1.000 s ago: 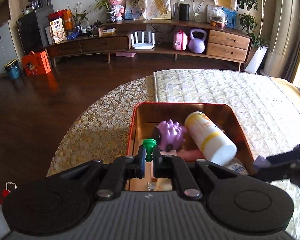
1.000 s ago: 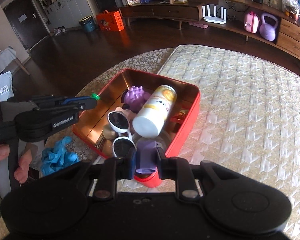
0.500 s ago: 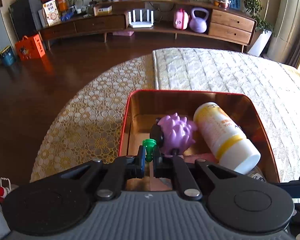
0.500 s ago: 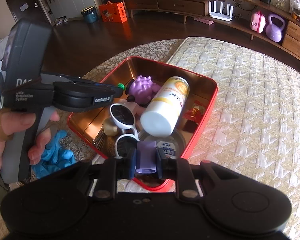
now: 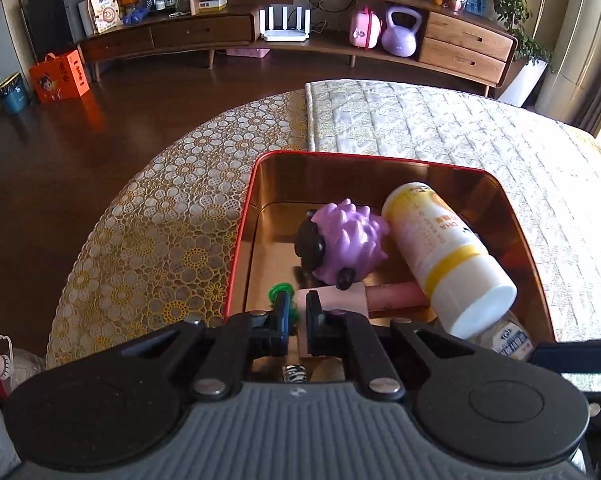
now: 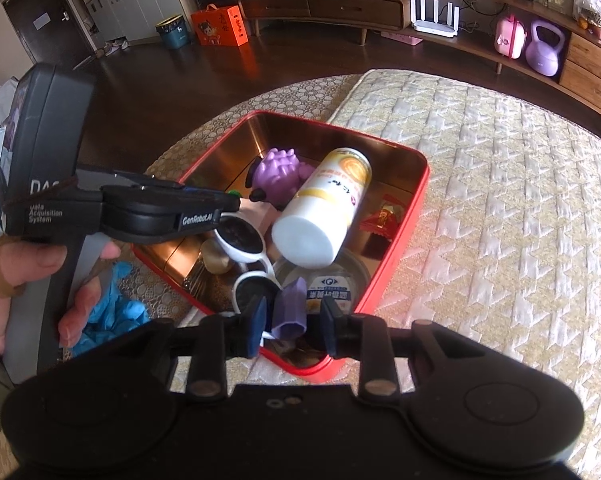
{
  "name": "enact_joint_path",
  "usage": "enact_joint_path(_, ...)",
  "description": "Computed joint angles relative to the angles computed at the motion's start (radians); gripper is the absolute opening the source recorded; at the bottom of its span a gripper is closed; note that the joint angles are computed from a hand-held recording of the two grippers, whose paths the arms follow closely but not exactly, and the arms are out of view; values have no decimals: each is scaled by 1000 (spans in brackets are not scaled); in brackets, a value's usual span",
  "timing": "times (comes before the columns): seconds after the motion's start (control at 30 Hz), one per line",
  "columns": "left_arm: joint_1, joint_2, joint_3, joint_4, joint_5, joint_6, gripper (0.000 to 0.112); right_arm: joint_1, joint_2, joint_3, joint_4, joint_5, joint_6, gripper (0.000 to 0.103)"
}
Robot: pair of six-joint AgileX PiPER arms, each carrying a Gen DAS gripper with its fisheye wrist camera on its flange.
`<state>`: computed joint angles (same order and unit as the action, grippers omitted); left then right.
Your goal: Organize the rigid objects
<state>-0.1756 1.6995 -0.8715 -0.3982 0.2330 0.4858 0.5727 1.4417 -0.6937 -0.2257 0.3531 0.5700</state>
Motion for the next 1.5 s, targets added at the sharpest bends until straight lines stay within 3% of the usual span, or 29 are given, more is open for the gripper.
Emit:
enact_joint_path(0.17, 20, -65, 42, -140, 29, 128, 10, -14, -49, 25, 30, -5, -24, 35)
enact_joint_path(0.43, 32, -195, 126, -178, 37, 150, 11, -7, -139, 76, 35, -18, -23, 49)
enact_joint_path(0.87, -18, -419, 245, -121, 47, 82, 11, 13, -314, 169, 4, -32, 3, 74)
enact_joint_path(0.97, -33, -466, 271, -106, 53, 58, 21, 33, -357, 190, -49, -16, 51, 77)
enact_joint_path(1.07, -48, -523, 306, -85, 39, 29, 52, 62, -409, 214, -105, 1, 114, 82)
enact_joint_path(1.1, -61, -546, 323, -55, 22, -3, 68, 76, -429, 221, -138, 13, 151, 83)
enact_joint_path(1.13, -73, -573, 340, -16, 4, -44, 75, 101, -451, 228, -197, 31, 215, 85)
enact_joint_path(1.2, -82, -610, 360, 9, 4, -73, 76, 150, -501, 244, -285, 66, 309, 89)
enact_joint_path(1.33, -107, -671, 385, 184, 16, -280, 78, 262, -594, 275, -443, 159, 494, 102)
enact_joint_path(1.5, -131, -748, 419, 315, 40, -441, 83, 410, -691, 312, -591, 282, 691, 103)
